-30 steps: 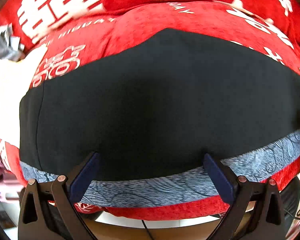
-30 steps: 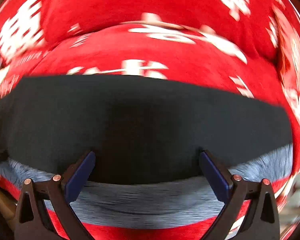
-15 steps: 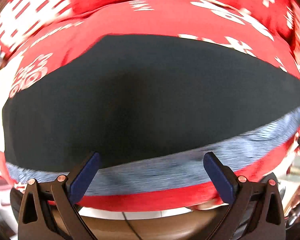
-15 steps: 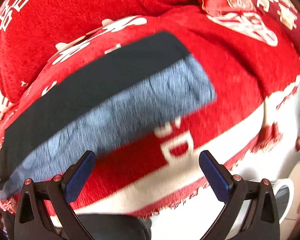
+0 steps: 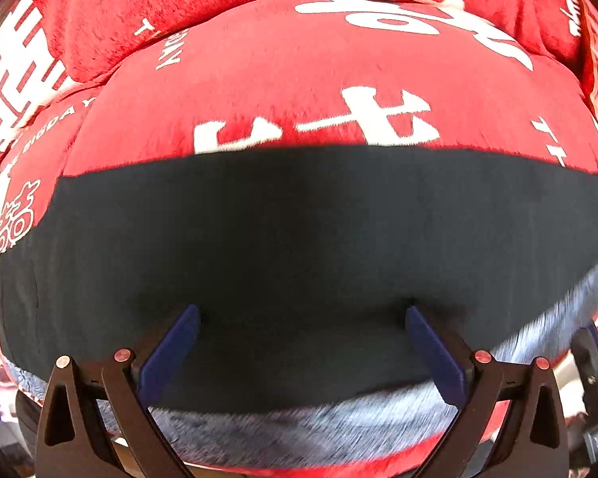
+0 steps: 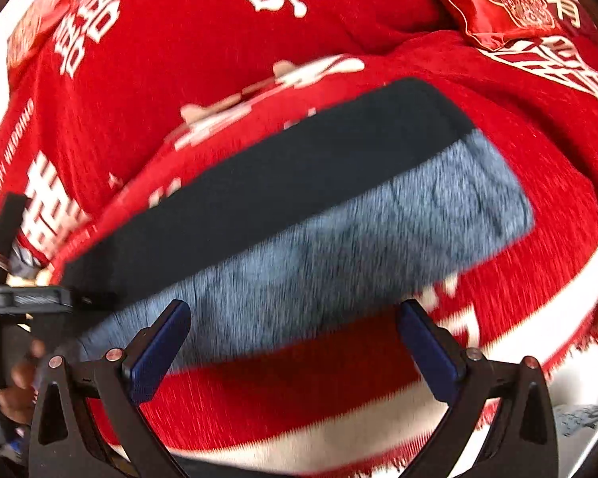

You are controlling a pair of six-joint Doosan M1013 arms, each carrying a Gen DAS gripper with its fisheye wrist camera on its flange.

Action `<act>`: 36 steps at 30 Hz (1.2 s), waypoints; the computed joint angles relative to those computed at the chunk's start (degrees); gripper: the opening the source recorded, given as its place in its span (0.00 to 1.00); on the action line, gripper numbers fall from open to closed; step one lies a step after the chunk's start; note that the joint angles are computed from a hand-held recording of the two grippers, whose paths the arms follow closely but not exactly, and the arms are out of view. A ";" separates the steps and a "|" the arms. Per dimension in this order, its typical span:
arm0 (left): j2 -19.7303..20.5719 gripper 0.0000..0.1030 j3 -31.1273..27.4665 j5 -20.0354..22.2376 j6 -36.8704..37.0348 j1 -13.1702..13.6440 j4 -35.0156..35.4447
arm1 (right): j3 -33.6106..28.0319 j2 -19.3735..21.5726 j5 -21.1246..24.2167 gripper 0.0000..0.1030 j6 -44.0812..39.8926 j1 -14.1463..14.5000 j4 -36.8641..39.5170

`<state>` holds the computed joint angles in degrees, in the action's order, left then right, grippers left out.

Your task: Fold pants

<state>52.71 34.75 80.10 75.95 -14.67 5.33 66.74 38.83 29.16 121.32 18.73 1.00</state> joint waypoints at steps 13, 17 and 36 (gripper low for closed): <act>1.80 1.00 -3.39 -0.45 -2.27 -0.50 0.72 | -5.20 2.72 -0.88 1.00 1.08 -2.02 -1.62; 1.48 1.00 -2.75 -1.13 -2.19 -0.49 0.72 | -7.78 3.99 1.96 1.00 1.79 -1.84 -4.58; 3.99 1.00 -9.12 6.28 1.95 1.89 -7.10 | -17.70 3.69 16.34 0.21 0.97 7.71 -32.47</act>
